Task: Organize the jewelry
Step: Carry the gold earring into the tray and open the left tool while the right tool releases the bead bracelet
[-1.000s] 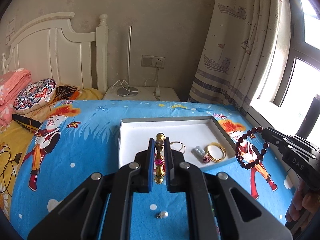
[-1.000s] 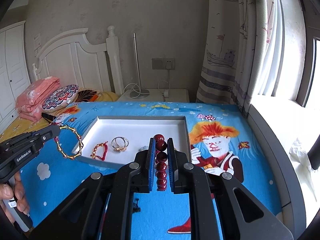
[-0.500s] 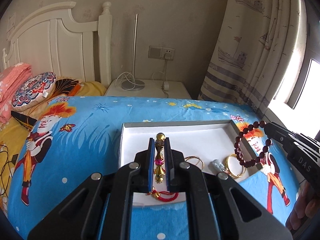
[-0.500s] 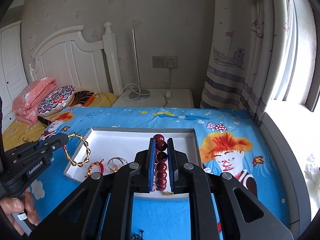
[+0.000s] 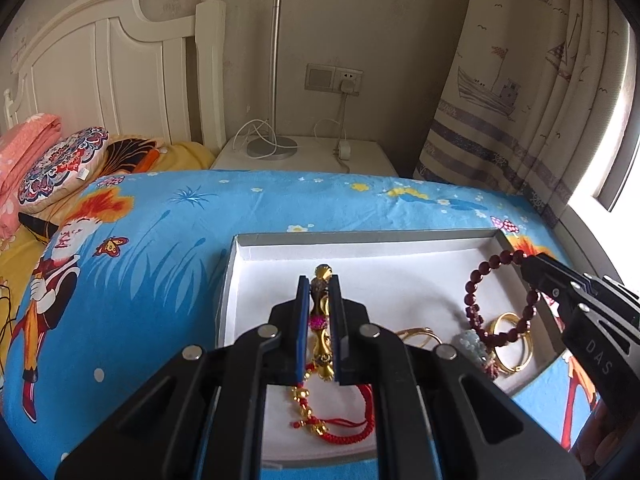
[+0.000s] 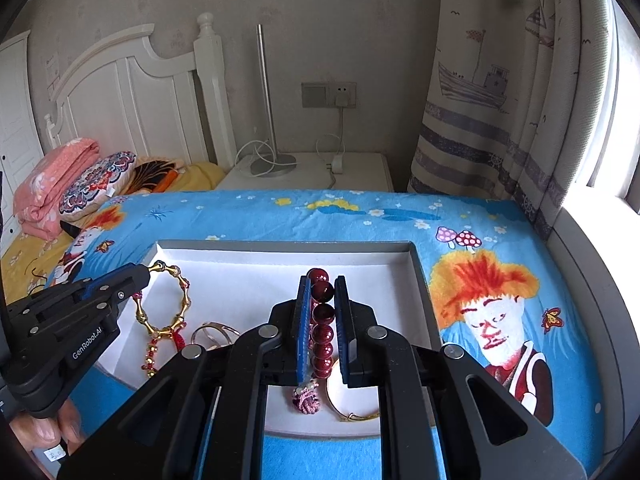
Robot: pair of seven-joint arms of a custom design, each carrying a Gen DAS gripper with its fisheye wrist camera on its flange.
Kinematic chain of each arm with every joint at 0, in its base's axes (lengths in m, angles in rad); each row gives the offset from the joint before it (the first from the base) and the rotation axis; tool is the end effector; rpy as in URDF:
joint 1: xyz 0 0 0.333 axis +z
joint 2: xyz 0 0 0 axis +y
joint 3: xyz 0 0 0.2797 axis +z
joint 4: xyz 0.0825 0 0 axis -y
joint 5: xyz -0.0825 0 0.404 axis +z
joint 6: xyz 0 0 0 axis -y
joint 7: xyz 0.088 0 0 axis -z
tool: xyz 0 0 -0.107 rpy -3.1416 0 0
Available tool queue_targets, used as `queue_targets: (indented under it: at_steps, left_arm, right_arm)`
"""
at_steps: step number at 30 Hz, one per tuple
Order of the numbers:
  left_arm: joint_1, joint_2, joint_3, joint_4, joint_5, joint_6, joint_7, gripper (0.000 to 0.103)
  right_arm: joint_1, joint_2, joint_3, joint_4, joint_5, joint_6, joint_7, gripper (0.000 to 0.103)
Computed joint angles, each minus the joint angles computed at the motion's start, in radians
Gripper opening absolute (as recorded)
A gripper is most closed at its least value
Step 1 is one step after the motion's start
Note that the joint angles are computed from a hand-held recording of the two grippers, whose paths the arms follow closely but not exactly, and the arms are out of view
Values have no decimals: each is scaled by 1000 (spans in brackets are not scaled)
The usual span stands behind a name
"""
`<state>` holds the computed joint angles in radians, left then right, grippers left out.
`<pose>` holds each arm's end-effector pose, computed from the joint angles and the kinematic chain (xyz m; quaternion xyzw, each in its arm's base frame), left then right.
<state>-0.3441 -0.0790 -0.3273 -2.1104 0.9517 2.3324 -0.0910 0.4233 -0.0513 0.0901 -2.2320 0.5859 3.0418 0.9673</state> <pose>0.4597 -0.3507 0.4407 -0.7621 0.5040 -0.2623 0.3105 0.5238 0.2470 0.4394 -0.7922 0.4377 -0.1982 0.3762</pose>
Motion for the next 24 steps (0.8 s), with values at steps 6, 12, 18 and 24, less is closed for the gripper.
queue_targets:
  at_steps: [6, 12, 18, 24]
  left_arm:
    - [3, 32, 13, 17, -20, 6, 30, 10]
    - [2, 48, 28, 18, -52, 29, 57, 31]
    - [3, 34, 28, 1, -50, 41, 41, 39]
    - [5, -5, 15, -27, -41, 49, 12, 42]
  right_arm:
    - [-27, 44, 16, 20, -172, 23, 136, 12]
    - [-49, 75, 25, 38, -291, 9, 237, 13]
    - [-61, 82, 25, 31, -387, 21, 324, 47]
    - [-68, 64, 33, 11, -341, 27, 287, 47]
